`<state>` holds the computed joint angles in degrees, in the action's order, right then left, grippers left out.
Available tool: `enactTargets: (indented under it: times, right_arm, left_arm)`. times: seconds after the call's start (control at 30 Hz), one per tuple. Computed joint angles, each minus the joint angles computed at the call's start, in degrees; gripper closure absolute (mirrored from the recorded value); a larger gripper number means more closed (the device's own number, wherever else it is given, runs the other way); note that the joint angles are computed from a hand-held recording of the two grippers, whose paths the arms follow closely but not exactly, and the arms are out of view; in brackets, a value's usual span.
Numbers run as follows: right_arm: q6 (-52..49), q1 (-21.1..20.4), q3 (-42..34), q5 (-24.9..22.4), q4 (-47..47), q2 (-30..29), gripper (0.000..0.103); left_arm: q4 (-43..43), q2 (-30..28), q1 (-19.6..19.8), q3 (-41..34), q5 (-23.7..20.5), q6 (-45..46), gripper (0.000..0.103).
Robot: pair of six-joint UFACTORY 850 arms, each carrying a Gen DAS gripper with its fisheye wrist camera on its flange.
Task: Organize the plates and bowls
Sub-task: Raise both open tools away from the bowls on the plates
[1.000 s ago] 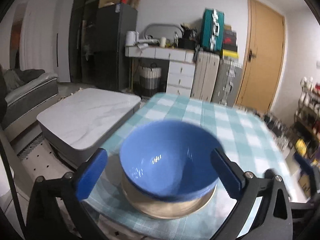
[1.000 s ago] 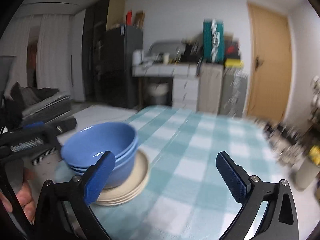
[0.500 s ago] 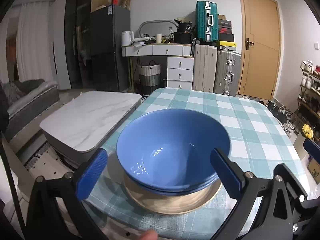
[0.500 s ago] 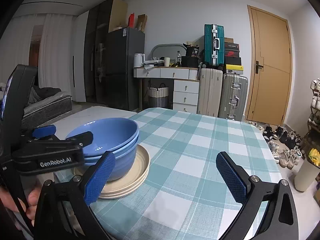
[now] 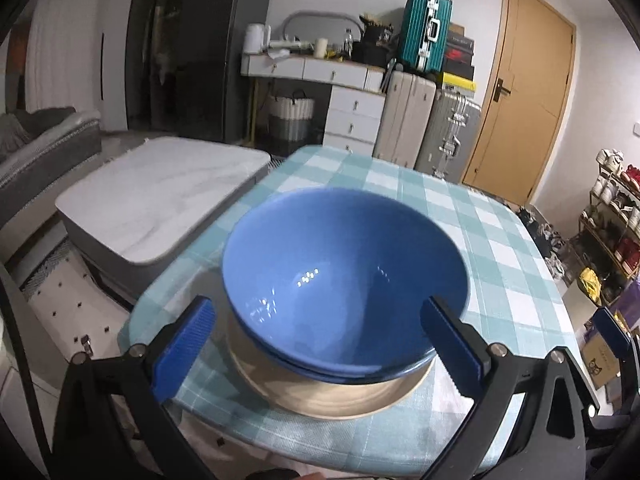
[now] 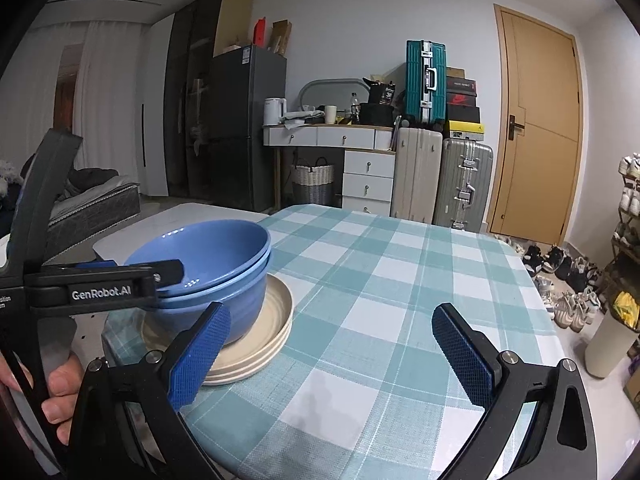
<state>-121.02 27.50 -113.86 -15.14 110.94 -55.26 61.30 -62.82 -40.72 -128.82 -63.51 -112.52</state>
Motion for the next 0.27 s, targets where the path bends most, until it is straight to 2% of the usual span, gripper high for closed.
enactTargets:
  times: [0.1, 0.2, 0.27]
  right_arm:
    - [-0.41, -0.13, 0.33, -0.42, 0.66, 0.2, 0.001]
    - [-0.87, -0.11, 0.44, -0.59, 1.06, 0.2, 0.001]
    - [0.05, -0.04, 0.37, -0.38, -0.11, 0.15, 0.001]
  left_arm:
    - [2.61, -1.83, -0.84, -2.84, -3.4, 1.75, 0.0]
    - [3.26, -5.16, -1.63, -8.57, -9.19, 5.74, 0.0]
    - [3.95, -5.11, -1.76, -8.39, -9.55, 5.86, 0.0]
